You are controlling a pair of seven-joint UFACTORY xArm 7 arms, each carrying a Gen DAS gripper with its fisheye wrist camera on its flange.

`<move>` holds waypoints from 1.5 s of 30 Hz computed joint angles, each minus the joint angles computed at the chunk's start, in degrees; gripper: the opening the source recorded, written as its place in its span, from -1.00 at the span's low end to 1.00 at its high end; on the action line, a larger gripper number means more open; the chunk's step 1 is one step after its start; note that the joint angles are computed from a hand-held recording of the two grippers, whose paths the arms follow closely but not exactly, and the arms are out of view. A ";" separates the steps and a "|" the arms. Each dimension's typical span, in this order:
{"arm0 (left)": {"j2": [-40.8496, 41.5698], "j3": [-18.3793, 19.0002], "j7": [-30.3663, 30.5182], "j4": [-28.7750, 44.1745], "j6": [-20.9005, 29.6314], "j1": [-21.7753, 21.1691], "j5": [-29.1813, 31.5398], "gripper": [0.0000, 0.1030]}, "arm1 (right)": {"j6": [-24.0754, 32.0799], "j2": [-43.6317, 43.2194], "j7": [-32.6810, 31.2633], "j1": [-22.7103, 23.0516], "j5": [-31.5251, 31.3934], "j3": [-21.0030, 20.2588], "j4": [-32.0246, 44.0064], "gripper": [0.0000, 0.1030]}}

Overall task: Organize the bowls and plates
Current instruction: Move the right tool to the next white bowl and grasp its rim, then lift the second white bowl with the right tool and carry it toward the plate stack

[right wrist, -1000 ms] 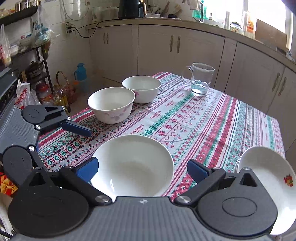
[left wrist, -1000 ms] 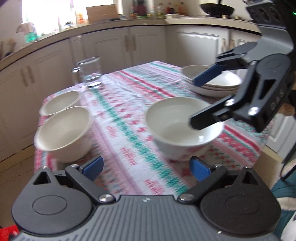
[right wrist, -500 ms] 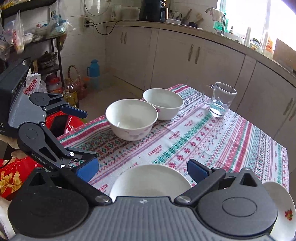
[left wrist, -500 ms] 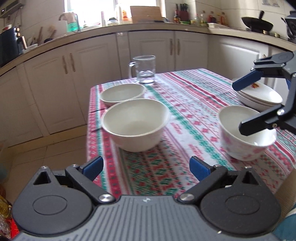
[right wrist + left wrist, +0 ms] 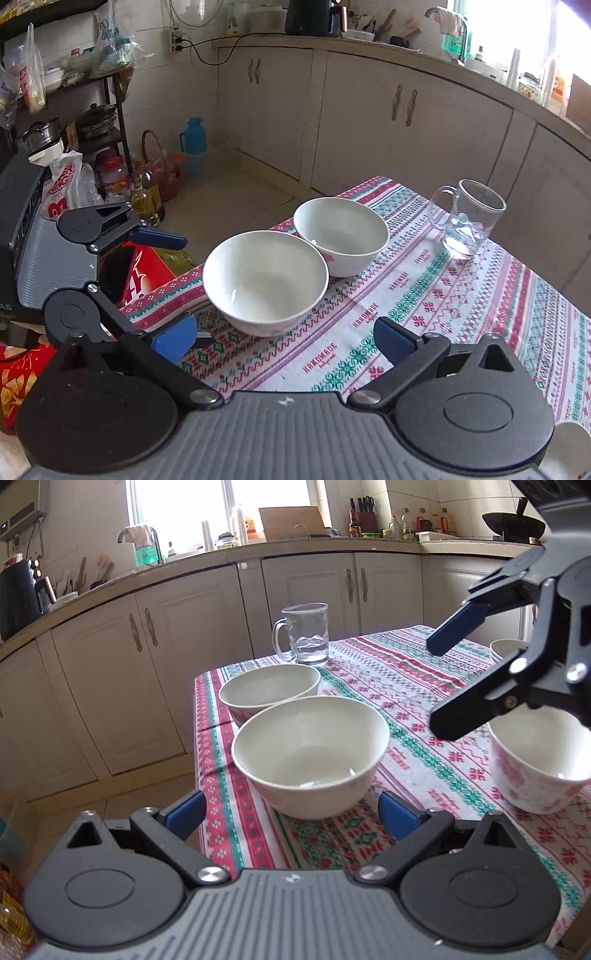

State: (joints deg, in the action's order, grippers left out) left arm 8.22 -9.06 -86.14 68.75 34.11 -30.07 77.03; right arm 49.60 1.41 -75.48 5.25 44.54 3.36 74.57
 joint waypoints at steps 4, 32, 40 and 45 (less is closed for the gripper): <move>1.36 0.83 -0.46 1.22 -2.83 0.72 1.54 0.92 | -0.24 3.41 1.98 0.59 -2.90 0.96 3.54 1.00; 4.17 4.07 -1.61 3.05 -13.04 1.82 2.25 0.79 | 7.08 18.89 11.34 -0.70 -11.88 6.50 21.23 0.41; 4.28 4.08 0.10 3.30 -13.05 1.77 0.77 0.79 | 8.13 20.15 12.31 -0.76 -11.98 6.94 22.49 0.26; 4.41 3.98 2.68 3.68 -12.18 1.45 -1.64 0.79 | 8.13 19.99 12.90 -0.94 -11.64 6.93 22.33 0.21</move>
